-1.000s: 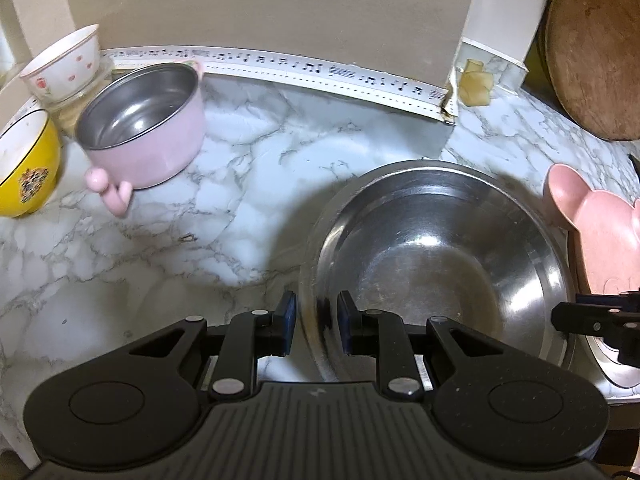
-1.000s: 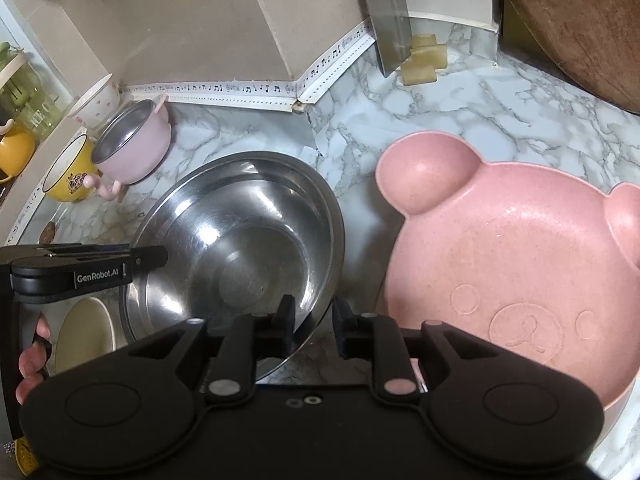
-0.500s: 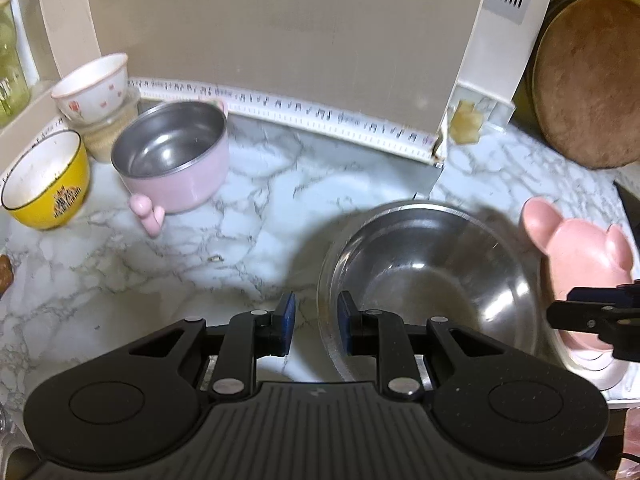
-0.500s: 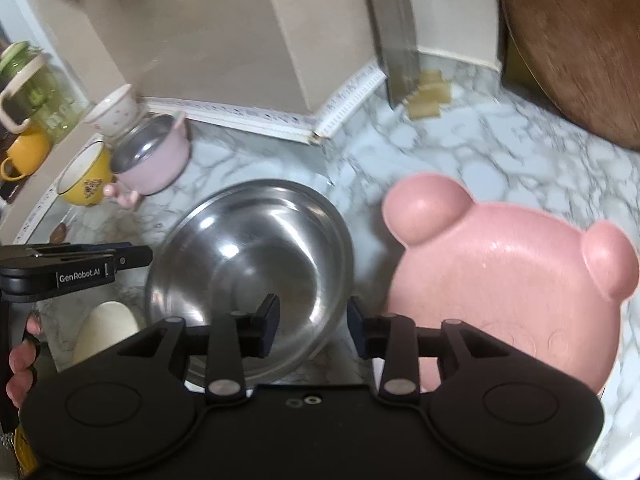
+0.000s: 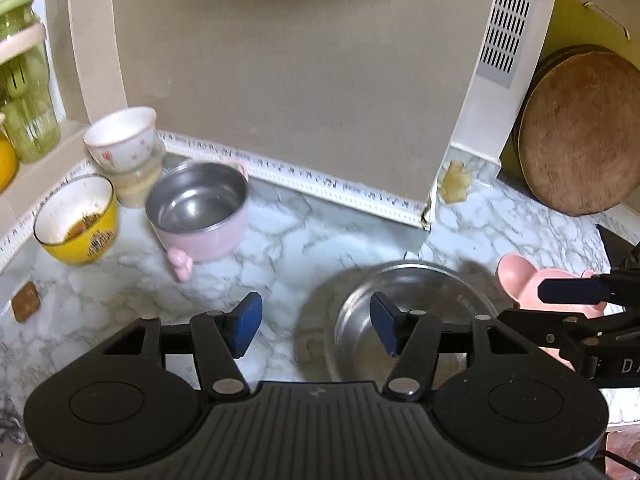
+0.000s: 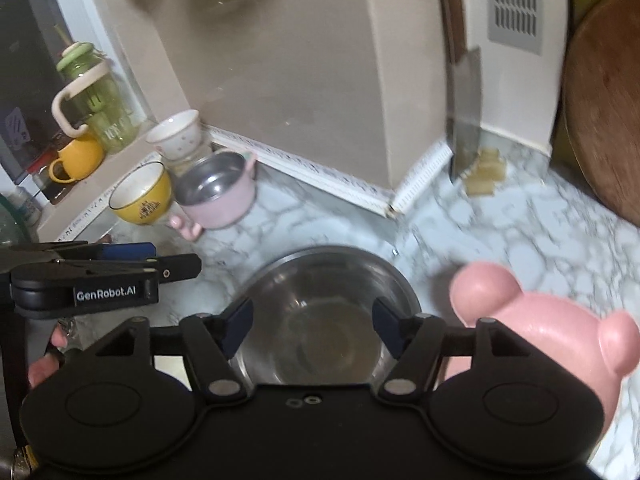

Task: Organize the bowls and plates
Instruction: 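Lower the steel basin onto the counter and open both tools, then move both tools to the pink-handled steel pot by the wall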

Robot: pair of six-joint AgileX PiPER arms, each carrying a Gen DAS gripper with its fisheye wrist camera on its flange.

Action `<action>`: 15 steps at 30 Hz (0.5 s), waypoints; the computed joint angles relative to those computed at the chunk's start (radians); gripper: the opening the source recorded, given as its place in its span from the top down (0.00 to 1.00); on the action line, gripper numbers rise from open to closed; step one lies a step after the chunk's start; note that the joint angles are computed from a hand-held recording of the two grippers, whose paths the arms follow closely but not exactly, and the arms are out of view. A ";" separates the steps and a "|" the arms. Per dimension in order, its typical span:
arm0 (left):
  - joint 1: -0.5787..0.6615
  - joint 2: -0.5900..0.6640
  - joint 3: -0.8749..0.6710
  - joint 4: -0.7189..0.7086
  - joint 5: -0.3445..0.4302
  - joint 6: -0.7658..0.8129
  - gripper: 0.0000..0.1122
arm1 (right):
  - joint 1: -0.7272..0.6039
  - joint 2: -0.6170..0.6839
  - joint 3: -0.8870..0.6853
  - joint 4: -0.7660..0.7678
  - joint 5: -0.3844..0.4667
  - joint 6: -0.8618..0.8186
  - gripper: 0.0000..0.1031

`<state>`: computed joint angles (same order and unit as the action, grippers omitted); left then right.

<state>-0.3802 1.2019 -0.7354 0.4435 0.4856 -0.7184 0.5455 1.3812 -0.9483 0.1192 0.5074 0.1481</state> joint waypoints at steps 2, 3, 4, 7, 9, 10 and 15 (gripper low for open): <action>0.026 -0.020 -0.004 -0.027 0.000 0.039 0.47 | 0.011 0.010 -0.024 0.012 0.003 -0.017 0.29; 0.038 -0.025 -0.007 -0.034 0.001 0.053 0.47 | 0.020 0.016 -0.037 0.001 0.006 -0.009 0.28; 0.054 -0.030 -0.010 -0.044 -0.001 0.071 0.45 | 0.029 0.022 -0.050 -0.009 0.008 -0.002 0.25; 0.100 -0.041 -0.015 -0.069 -0.011 0.116 0.37 | 0.056 0.049 -0.096 -0.044 0.013 0.025 0.19; 0.132 -0.037 -0.025 -0.100 -0.014 0.162 0.37 | 0.071 0.069 -0.127 -0.056 0.019 0.038 0.15; 0.145 -0.034 -0.029 -0.110 -0.017 0.181 0.36 | 0.078 0.081 -0.145 -0.065 0.021 0.043 0.11; 0.222 -0.019 -0.042 -0.199 -0.048 0.301 0.31 | 0.104 0.124 -0.197 -0.089 -0.007 0.065 0.00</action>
<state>-0.1581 1.1829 -0.7770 0.2448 0.4374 -0.4176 0.6490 1.5053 -1.1455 0.0301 0.5002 0.2133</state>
